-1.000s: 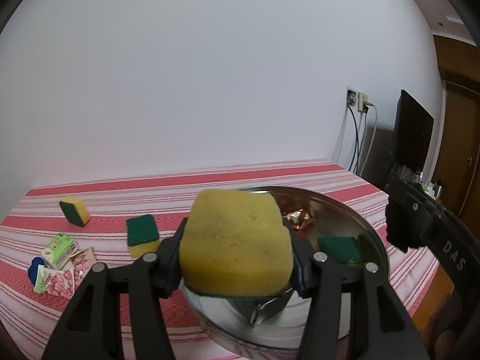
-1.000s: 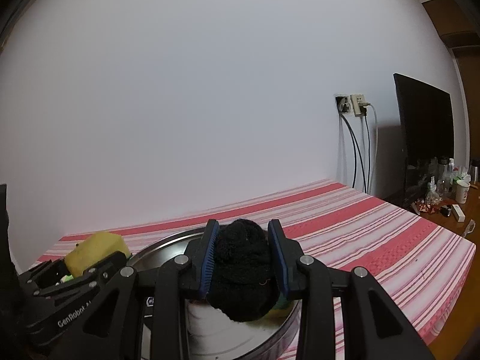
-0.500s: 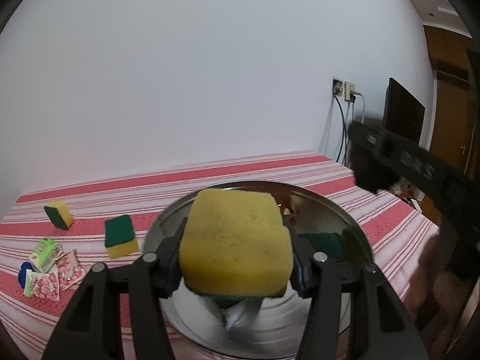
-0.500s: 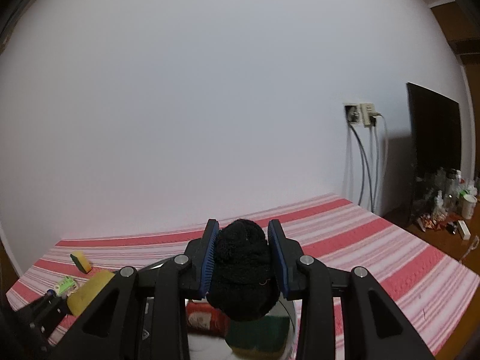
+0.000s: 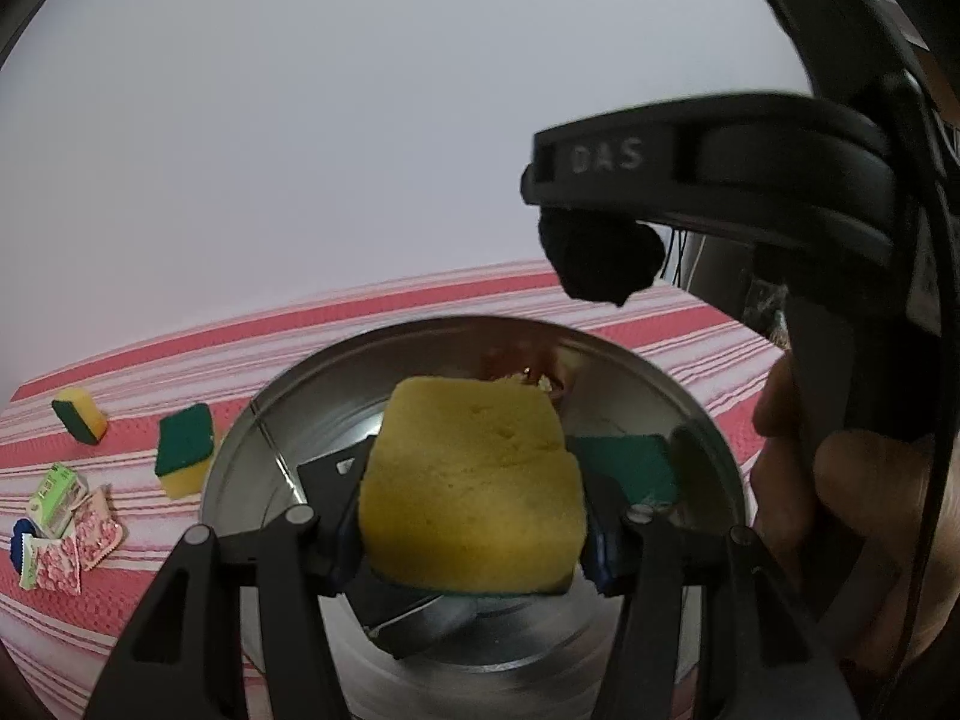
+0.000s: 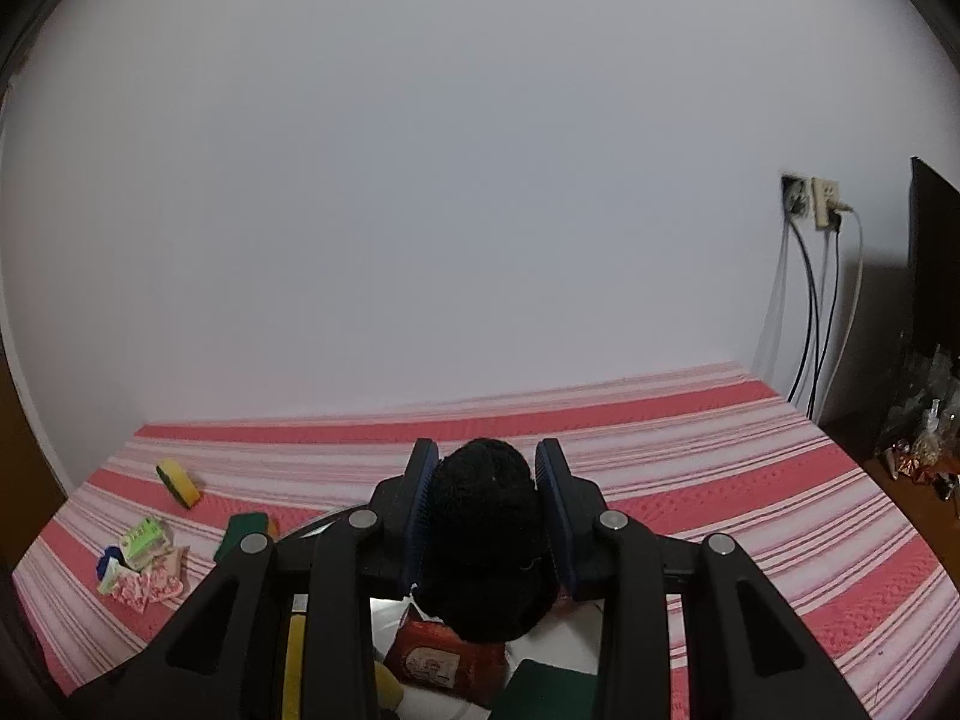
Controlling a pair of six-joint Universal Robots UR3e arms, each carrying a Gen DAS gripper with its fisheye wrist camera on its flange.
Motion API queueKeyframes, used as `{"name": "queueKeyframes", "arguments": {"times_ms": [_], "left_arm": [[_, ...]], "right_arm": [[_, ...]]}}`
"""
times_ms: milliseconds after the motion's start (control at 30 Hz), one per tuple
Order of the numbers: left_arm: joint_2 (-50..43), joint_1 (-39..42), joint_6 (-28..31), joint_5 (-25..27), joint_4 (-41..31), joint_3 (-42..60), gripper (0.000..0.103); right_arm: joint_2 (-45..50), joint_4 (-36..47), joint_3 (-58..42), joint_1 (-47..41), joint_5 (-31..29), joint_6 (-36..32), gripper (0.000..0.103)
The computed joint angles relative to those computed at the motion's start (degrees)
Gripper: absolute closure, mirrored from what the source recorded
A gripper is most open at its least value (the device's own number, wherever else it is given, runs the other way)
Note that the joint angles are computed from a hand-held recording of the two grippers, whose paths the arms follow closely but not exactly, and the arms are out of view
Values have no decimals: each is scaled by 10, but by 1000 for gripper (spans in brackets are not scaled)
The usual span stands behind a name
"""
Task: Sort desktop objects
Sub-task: 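Carry the yellow sponge and black ball over the silver tin with both grippers, then open both grippers to drop the sponge and black ball into the tin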
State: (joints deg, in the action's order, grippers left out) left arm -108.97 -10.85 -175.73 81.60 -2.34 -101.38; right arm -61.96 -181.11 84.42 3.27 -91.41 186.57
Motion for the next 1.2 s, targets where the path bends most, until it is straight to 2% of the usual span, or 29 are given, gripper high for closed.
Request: {"name": "queueKeyframes", "arguments": {"times_ms": [167,200,233,267,300,333,400,467,567,633,800,900,1067,1200], "left_arm": [[-23,-7,-9,15,-35,33,47],[-29,-10,-10,22,-49,44,44],[-32,-10,-7,22,-60,50,41],[-31,-10,-1,22,-72,53,34],[-31,-14,-1,35,-77,54,29],[-31,-17,1,47,-72,52,25],[-29,-20,3,68,-57,44,10],[-24,-16,-2,71,-47,36,4],[-2,5,-13,41,-24,7,1],[10,17,-18,34,-12,-6,1],[21,16,-24,57,-5,-17,1],[26,34,-28,52,-1,-27,1],[39,61,-28,65,25,-53,1],[50,98,-25,67,57,-82,1]], "right_arm": [[25,71,-50,-12,31,-3,65],[32,97,-67,-15,42,-5,65],[38,132,-85,-20,60,-7,60],[41,154,-95,-24,72,-5,49],[41,170,-97,-27,83,4,43],[37,164,-87,-31,89,12,36],[18,108,-37,-34,90,27,31],[-3,61,7,-35,85,40,26],[-28,-1,59,-27,61,60,23],[-38,-38,85,-17,37,67,21],[-44,-125,126,36,-67,64,18],[-34,-209,148,74,-127,60,13],[36,-323,99,155,-245,29,3],[77,-390,79,196,-290,24,0]]}}
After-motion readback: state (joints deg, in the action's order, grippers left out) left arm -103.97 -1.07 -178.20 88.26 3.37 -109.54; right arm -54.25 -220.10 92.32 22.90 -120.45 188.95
